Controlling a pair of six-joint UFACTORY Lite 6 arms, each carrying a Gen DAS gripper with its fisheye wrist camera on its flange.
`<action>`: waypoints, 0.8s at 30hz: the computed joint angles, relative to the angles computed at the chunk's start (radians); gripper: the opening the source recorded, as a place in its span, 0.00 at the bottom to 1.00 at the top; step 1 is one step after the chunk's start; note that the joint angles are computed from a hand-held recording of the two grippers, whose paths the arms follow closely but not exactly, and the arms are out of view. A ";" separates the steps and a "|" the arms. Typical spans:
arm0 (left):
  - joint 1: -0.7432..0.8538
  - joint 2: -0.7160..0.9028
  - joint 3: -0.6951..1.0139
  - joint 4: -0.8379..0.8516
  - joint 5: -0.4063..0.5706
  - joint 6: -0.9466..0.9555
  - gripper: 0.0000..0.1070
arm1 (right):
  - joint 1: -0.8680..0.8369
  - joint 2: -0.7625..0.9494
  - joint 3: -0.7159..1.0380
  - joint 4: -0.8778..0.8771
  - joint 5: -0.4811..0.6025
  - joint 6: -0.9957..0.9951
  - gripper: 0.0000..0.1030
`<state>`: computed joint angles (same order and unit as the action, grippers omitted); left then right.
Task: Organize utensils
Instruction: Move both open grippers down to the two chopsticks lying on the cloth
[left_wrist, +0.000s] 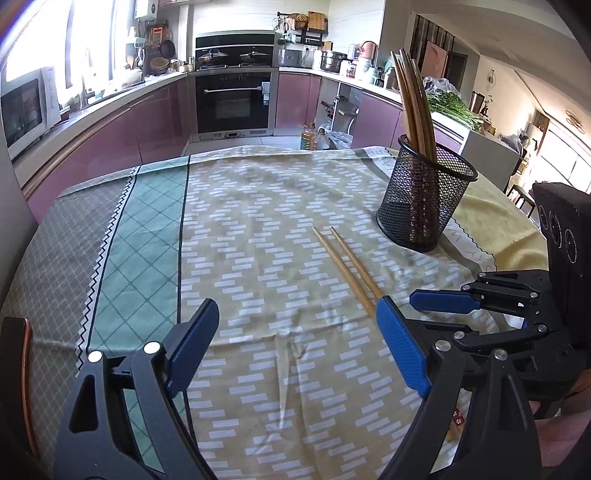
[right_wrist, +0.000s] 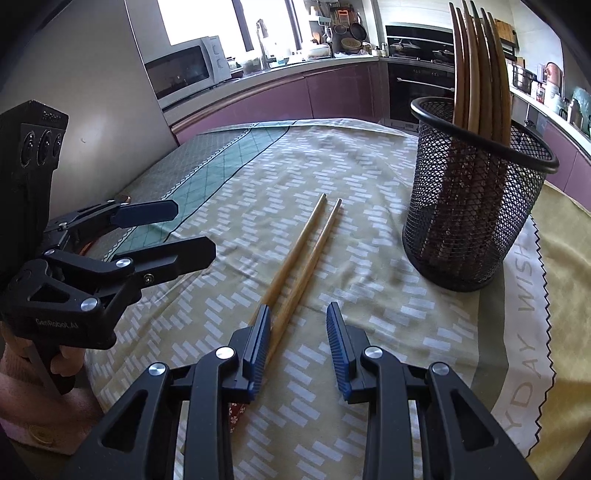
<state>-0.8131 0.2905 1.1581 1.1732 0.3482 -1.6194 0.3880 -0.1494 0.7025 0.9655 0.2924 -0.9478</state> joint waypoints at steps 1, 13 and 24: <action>0.000 0.003 0.002 -0.003 -0.006 0.007 0.79 | -0.002 0.000 0.002 -0.013 0.003 0.016 0.26; -0.001 0.117 0.134 -0.230 -0.043 0.282 0.71 | -0.064 -0.021 0.005 -0.104 0.053 0.096 0.18; -0.006 0.282 0.321 -0.620 -0.019 0.705 0.49 | -0.115 -0.029 0.002 -0.097 0.079 0.058 0.18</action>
<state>-0.8189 0.5729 1.4790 0.5528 0.3289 -0.9147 0.2730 -0.1787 0.7041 0.8687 0.3718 -0.8899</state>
